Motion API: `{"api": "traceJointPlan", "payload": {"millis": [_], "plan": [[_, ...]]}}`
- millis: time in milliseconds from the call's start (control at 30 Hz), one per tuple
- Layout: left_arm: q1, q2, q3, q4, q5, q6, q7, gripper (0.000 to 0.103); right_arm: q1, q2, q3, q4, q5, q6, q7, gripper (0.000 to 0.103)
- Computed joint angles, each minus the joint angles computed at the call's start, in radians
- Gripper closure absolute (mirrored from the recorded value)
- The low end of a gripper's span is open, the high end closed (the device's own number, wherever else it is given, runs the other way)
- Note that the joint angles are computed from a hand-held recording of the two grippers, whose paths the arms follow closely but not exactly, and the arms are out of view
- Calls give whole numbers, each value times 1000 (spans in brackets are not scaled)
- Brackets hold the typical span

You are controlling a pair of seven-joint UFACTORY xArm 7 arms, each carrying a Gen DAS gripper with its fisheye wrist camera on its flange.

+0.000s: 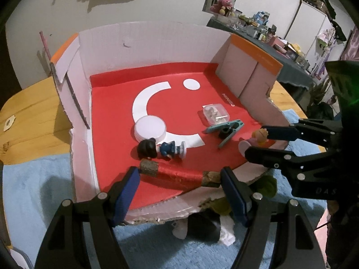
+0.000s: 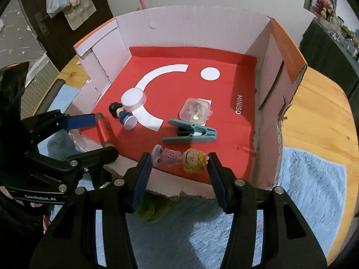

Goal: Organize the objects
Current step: 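Carry the red cylinder and doll into the cardboard box with both tools, then lower the red cylinder and doll onto the red floor and open both tools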

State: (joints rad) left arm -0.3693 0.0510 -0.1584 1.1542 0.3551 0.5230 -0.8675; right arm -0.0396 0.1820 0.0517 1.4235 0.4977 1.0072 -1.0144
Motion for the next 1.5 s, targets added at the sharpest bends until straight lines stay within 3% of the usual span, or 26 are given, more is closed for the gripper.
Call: {"api": "traceJointPlan", "payload": {"millis": [133,733,1500], "plan": [[-4,-9,-2,4,37,17,-22,28,1,-20,2,-8,4,-4,-17,54],[-24,82,16,106,2,80,66,28,11,70,12,67,-78,-13,49,54],[-31,102,46,104,96,54,-41,28,6,98,36,56,-9,-101,97,53]]}}
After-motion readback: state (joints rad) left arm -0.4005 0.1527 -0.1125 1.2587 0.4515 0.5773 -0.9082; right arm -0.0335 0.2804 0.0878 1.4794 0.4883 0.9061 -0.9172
